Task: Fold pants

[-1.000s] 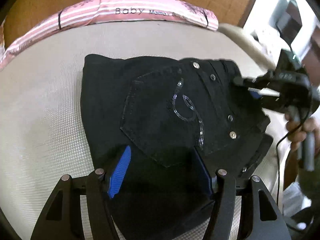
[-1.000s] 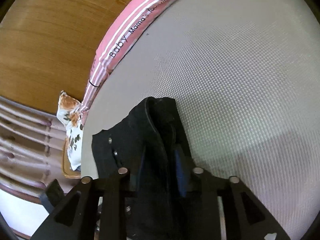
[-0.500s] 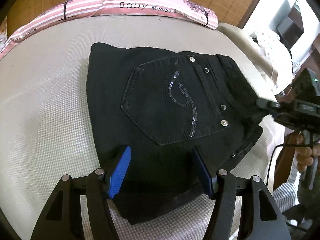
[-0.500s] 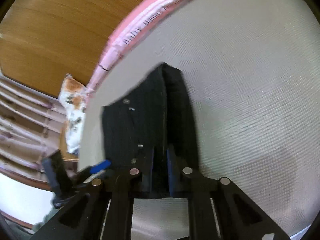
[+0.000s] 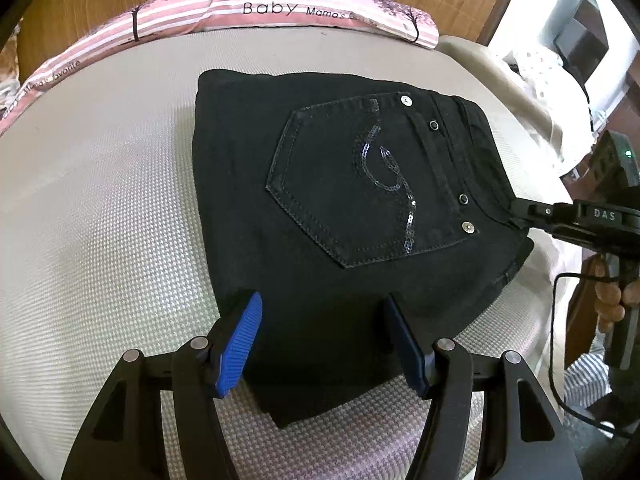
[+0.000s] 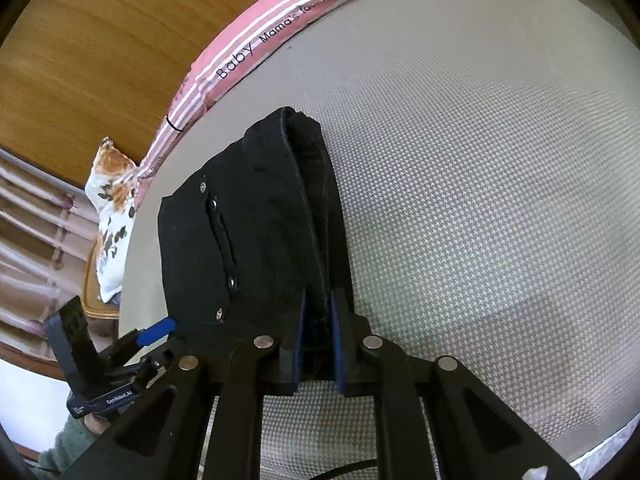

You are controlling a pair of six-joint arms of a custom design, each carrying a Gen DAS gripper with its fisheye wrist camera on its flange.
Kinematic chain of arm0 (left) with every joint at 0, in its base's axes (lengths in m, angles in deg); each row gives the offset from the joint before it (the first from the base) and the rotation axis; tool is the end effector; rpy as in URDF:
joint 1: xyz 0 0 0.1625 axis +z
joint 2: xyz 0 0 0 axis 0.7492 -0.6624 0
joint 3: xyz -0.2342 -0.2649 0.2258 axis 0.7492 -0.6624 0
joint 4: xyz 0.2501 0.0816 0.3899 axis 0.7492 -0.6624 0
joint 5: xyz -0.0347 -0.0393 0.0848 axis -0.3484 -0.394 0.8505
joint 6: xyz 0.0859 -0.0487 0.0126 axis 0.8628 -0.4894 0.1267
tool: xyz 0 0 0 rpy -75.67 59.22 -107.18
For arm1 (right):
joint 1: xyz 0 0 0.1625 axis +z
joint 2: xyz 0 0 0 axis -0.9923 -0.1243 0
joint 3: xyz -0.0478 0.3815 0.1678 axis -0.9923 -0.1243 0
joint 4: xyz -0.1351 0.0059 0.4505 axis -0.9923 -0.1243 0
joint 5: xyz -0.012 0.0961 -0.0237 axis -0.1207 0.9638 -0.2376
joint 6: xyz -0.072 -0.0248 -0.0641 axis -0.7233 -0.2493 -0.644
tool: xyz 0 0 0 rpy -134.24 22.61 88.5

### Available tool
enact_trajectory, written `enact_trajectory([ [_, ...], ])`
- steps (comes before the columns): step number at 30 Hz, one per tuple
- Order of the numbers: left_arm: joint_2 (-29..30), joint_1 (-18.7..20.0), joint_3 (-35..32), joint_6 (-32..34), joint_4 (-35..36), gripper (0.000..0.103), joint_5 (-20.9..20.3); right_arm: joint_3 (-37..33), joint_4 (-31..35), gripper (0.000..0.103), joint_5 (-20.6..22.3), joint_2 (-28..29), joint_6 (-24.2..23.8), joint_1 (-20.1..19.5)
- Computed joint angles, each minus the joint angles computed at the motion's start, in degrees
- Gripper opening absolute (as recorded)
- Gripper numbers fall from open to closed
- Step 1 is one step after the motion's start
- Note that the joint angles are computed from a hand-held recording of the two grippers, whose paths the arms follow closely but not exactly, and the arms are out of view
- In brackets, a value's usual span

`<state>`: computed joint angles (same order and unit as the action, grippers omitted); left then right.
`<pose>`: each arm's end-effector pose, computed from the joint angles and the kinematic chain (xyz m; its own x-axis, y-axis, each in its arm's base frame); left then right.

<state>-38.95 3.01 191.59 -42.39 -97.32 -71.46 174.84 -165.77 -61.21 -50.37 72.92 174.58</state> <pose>-0.2379 -0.5997 0.2396 -0.8028 0.3091 -0.5099 0.4480 0.8770 -0.1738 0.1296 -0.6043 0.2521 -0.9720 -0.0050 0.2350 -0.1118 0.8892 -0.4437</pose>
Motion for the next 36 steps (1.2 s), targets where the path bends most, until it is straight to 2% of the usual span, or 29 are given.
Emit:
enact_trajectory([
  [4, 0.1, -0.8, 0.9, -0.7, -0.8, 0.064, 2.4, 0.5, -0.9, 0.023, 0.5, -0.3, 1.5, -0.5],
  [14, 0.3, -1.7, 1.3, -1.8, -1.0, 0.065, 4.6, 0.3, -1.9, 0.025, -2.3, 0.3, 1.4, 0.6],
  [15, 0.3, -1.8, 1.4, -1.7, -1.0, 0.065, 5.0, 0.1, -2.0, 0.026, -2.9, 0.6, 1.5, 0.9],
  [17, 0.2, -2.1, 1.4, -2.0, -0.9, 0.065, 5.9, 0.0, -2.4, 0.037, -5.1, 0.8, 1.9, 1.6],
  [21, -0.5, -2.6, 1.6, -1.3, -3.0, 0.065, 7.5, -0.4, -2.3, 0.040, -5.7, 0.6, 2.1, 2.1],
  [23, -0.8, -2.4, 1.5, -0.6, -5.1, 0.065, 7.4, -0.4, -4.2, 0.040, -6.2, 0.6, 1.2, 2.7],
  [28, 1.4, -0.8, -2.1, 3.3, -10.5, 0.065, 8.4, -3.2, -8.7, 0.040, -8.0, 2.7, -4.5, 5.1],
  [32, 5.5, 1.2, -7.4, 6.0, -13.2, 0.065, 8.0, -7.9, -8.7, 0.038, -9.5, 6.8, -7.8, 6.7],
  [36, 9.5, 2.5, -11.9, 7.5, -12.5, 0.065, 7.7, -12.0, -8.2, 0.034, -9.7, 10.4, -8.9, 7.4],
])
